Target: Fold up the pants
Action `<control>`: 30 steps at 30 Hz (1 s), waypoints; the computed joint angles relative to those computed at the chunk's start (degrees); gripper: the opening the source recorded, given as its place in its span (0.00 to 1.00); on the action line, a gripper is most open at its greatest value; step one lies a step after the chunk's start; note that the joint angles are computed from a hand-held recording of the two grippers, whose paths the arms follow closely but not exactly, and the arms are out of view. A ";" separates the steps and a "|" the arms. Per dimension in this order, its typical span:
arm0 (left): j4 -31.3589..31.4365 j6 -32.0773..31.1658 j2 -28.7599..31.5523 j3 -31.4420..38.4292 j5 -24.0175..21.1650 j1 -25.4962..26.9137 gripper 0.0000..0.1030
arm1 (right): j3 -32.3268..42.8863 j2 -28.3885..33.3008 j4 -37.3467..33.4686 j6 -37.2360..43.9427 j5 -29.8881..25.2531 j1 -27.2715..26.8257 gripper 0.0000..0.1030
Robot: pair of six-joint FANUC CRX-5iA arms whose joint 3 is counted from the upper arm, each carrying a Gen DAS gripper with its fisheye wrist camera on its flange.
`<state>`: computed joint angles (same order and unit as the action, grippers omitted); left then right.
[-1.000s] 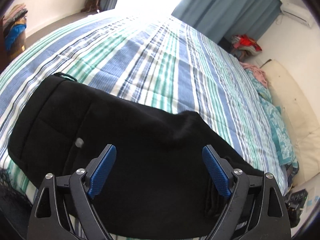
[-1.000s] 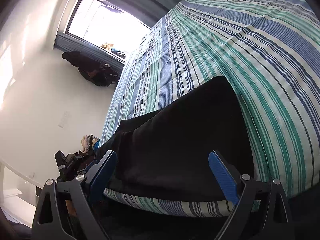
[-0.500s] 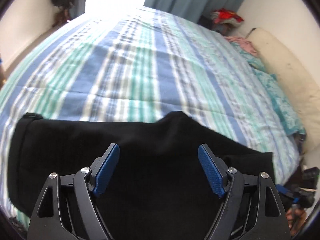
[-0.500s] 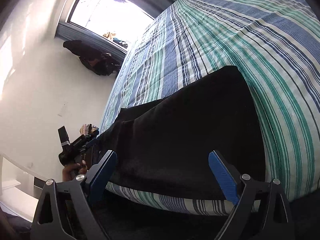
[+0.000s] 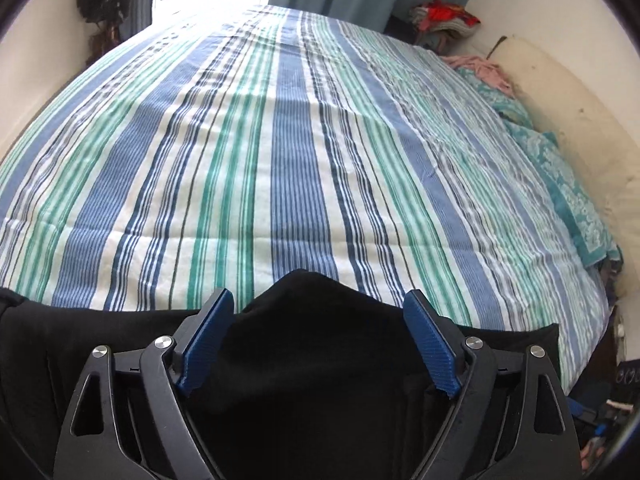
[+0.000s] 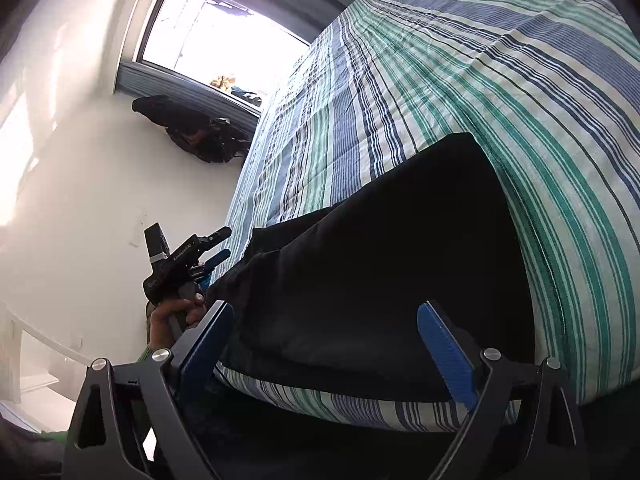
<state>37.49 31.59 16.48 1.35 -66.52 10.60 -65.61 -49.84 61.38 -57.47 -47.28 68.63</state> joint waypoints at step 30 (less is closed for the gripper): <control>-9.49 11.71 26.55 35.26 -21.94 17.56 1.00 | 6.38 7.79 -7.36 12.51 2.28 -1.82 0.90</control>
<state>28.00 43.30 43.03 36.61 -88.46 28.16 -59.23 -42.05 54.03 -44.97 -45.00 66.81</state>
